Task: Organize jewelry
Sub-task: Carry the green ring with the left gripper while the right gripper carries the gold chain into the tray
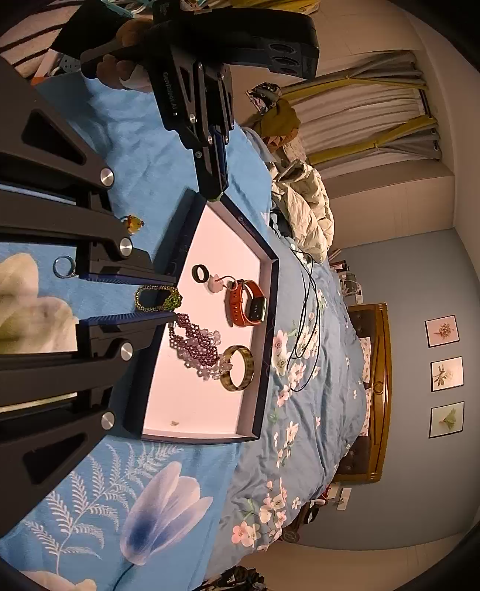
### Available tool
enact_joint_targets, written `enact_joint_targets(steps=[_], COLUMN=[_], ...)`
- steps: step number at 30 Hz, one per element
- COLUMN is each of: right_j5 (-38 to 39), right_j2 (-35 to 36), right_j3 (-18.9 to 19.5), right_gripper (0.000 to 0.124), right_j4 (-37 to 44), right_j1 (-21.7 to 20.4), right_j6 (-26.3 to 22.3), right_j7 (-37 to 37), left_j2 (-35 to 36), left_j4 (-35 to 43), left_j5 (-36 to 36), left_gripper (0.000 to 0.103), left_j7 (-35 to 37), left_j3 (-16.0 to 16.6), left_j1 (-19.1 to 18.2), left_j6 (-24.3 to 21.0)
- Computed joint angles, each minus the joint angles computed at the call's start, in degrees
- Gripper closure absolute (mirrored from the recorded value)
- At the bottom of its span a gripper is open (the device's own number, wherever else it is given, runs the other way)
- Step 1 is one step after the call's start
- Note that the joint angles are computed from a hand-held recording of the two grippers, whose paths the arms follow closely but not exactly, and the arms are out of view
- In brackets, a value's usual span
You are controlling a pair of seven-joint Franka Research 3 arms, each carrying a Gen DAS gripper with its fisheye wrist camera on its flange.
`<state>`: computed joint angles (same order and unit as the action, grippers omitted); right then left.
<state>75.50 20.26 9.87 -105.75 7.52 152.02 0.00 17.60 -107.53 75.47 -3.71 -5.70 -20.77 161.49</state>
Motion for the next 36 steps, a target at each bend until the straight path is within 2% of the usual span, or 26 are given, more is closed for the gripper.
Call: enact_joint_targets(steps=[20, 29, 36], right_j5=[-1.44, -4.10, -8.69], right_j2=[1.95, 4.02, 6.78], right_j3=[0.91, 1.35, 1.65], right_gripper=[0.112, 0.112, 0.112], right_j4=[3.23, 5.48, 8.63], right_j1=[-0.11, -0.35, -0.77], right_j6=[0.59, 0.33, -1.65], right_j7=[1.01, 3.79, 8.77], left_j2=[2.35, 2.80, 4.66], left_j4=[3.54, 3.98, 5.62], left_j5=[-2.63, -3.26, -5.35], left_gripper=[0.087, 0.087, 0.087], left_j7=[3.07, 4.02, 6.28], left_j3=[0.94, 1.35, 1.97], left_j1=[-0.67, -0.93, -0.68], left_j6=[-0.94, -1.47, -1.31])
